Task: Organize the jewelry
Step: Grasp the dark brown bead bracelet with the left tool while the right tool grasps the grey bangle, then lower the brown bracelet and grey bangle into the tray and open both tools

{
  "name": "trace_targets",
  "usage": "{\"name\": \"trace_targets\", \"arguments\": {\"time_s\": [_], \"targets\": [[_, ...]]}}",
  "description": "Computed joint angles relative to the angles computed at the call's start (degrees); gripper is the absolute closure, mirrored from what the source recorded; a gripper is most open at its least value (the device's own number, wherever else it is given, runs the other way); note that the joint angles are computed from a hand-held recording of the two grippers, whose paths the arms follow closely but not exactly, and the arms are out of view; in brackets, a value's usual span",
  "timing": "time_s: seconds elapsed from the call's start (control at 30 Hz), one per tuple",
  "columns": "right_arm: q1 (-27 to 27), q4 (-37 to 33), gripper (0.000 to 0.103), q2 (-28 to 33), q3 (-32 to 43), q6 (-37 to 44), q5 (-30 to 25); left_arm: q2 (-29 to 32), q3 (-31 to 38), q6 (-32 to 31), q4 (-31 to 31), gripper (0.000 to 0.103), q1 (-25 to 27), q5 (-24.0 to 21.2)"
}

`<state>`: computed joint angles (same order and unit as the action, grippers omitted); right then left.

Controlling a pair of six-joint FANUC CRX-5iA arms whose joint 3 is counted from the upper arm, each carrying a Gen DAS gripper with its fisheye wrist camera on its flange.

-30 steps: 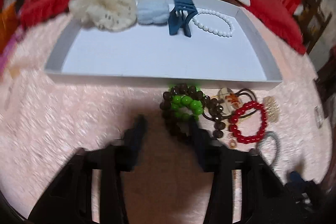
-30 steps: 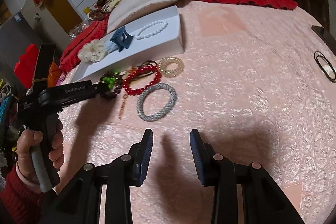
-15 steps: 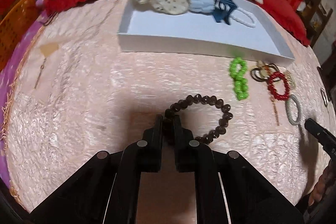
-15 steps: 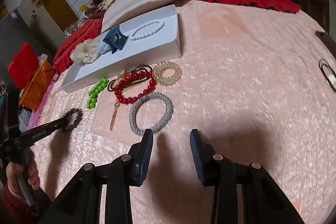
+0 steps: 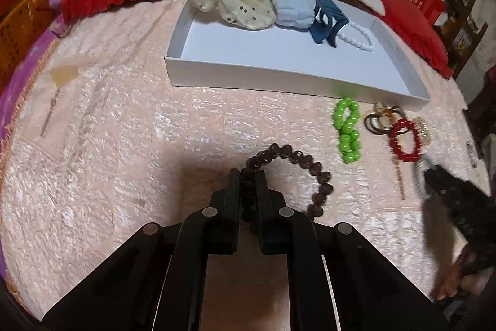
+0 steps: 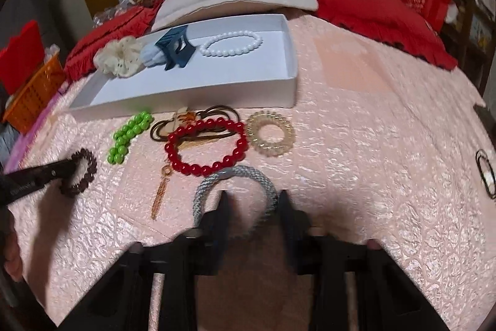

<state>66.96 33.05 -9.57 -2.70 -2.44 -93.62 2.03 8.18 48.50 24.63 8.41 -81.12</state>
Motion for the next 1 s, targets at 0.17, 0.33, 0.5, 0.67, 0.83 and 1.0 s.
{"name": "trace_targets", "arguments": {"time_s": [0.17, 0.33, 0.5, 0.67, 0.83, 1.0], "targets": [[0.39, -0.21, 0.096, -1.31, -0.35, -1.02, 2.09, -0.70, 0.50, -1.39, 3.99, 0.096, 2.42, -2.23], [1.70, 1.90, 0.096, -2.64, 0.02, -3.39, 3.64, -1.07, 2.48, -2.34, 7.42, 0.096, 4.10, -4.78], [2.01, 4.67, 0.096, -2.82, 2.18, -3.64, 5.05, -0.26, 6.12, -3.03, 9.93, 0.096, 4.20, -5.99], [-1.02, 5.12, 0.096, -1.63, 5.19, -2.03, 8.50, 3.51, 13.37, -1.12, 10.84, 0.096, 2.83, -6.85], [-6.65, 3.36, 0.096, 2.61, 10.38, 3.72, 11.64, 8.36, 21.32, 1.73, 8.95, 0.096, -0.17, -5.97], [-12.95, -1.60, 0.096, 7.63, 15.39, 9.41, 15.73, 14.16, 28.85, 5.01, 5.06, 0.096, -4.04, -5.82]]}}
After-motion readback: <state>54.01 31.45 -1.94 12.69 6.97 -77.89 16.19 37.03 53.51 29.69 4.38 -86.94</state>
